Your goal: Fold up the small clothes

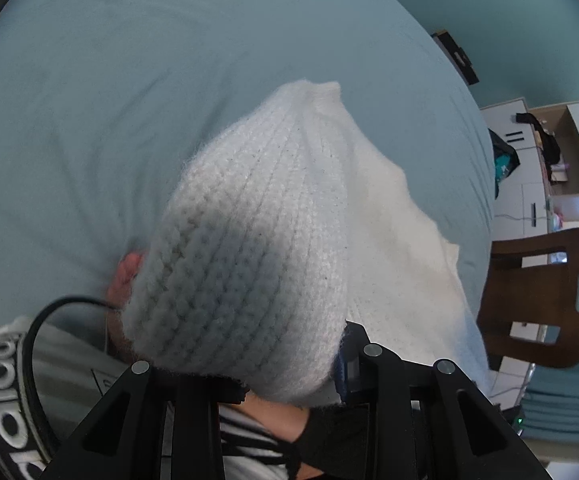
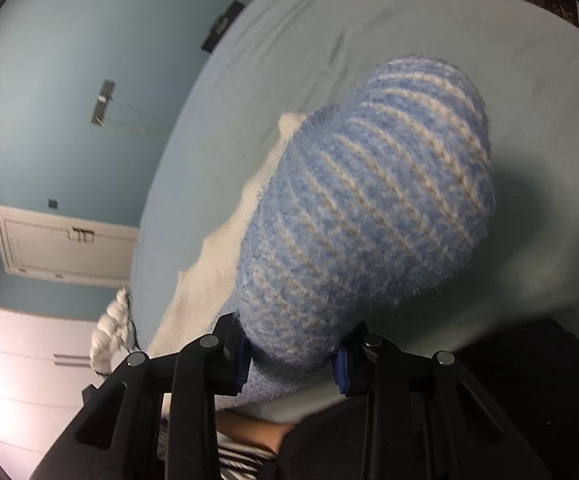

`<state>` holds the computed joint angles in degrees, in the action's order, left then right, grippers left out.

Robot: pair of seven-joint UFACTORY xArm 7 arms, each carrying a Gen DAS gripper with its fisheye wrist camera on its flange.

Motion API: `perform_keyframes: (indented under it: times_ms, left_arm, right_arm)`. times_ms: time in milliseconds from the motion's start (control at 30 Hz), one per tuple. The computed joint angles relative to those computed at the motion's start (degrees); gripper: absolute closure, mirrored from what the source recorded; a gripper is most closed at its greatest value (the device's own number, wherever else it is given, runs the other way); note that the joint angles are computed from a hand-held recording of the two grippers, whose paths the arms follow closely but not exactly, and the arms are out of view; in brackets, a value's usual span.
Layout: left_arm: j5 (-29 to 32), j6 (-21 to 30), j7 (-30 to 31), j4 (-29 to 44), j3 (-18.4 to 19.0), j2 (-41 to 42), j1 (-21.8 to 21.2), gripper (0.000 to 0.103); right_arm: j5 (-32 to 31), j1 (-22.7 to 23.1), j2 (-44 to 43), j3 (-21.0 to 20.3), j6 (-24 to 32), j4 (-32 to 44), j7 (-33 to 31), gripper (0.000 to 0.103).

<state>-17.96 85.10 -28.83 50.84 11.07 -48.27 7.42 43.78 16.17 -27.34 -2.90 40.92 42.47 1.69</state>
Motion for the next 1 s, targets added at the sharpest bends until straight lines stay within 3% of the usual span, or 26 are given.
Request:
perform_keyframes:
  times_ms: [167,233,333,400,500,533,600,633,667,733,800,833,900,967,1000]
  left_arm:
    - [-0.94,-0.27,-0.87,-0.51,0.29,-1.45,0.06,0.075]
    - [-1.22,2.35,-0.82,1.01,2.54,-1.99,0.22,0.075]
    - [-5.32,1.54,-2.60,6.45,4.88,5.46,-0.68,0.075]
    - [-7.89,-2.92,-3.28,11.42,3.37,14.16,-2.17,0.074]
    - [-9.90,-5.67,-3.31,20.59,2.58,27.66,-2.68,0.068]
    - [-11.00,-6.79,-3.13,22.56,2.32,30.99,-2.26,0.060]
    - [-13.25,-13.48,-1.67,23.17,1.12,34.89,-1.10,0.047]
    - [-12.14,-16.92,-1.18,22.49,-0.15,35.17,-0.46,0.043]
    - [-8.97,-20.21,-1.43,22.23,-1.60,35.35,-0.73,0.034]
    - [2.56,-23.05,-3.76,20.60,-6.25,33.10,0.44,0.018]
    - [11.91,-27.39,-4.79,15.35,-9.73,28.45,0.39,0.006]
    - [15.47,-26.65,-4.83,14.99,-10.94,28.18,0.02,0.002]
    - [20.42,-24.75,-2.31,15.51,-12.41,29.56,-1.57,0.002]
    - [24.49,-21.79,0.40,17.69,-13.68,32.52,-3.20,0.002]
    - [27.53,-18.85,0.82,19.63,-14.81,34.77,-3.89,0.002]
  right_arm:
    - [1.17,-1.03,2.00,-1.15,1.83,-0.02,0.33,0.076]
    - [1.68,-1.40,0.95,-1.36,2.96,0.64,0.62,0.076]
    - [2.58,-1.59,3.72,-1.89,6.44,6.34,2.35,0.076]
    - [3.65,-1.81,9.17,-1.78,8.35,12.87,3.16,0.074]
    - [8.12,-3.23,19.18,-1.05,10.98,23.45,6.10,0.057]
    - [9.73,-3.73,22.75,-0.57,10.56,27.12,5.59,0.050]
    - [16.13,-4.74,28.78,0.96,4.83,31.77,0.79,0.034]
    - [18.39,-6.14,31.44,2.81,1.95,33.62,-1.81,0.026]
    - [18.26,-5.30,33.51,2.26,-0.35,34.90,-3.38,0.024]
    - [11.72,-2.08,35.89,-1.24,-1.15,35.54,-0.86,0.024]
    - [10.47,-6.74,33.60,4.85,-5.97,31.11,-3.77,0.024]
    - [10.59,-9.35,32.58,8.27,-8.84,29.12,-7.11,0.024]
    - [3.65,-7.37,30.82,8.58,-18.30,24.00,-7.19,0.024]
    - [-8.34,-2.26,31.30,3.85,-23.43,21.08,1.26,0.024]
    - [-12.40,-3.25,31.54,4.45,-22.44,21.26,4.78,0.024]
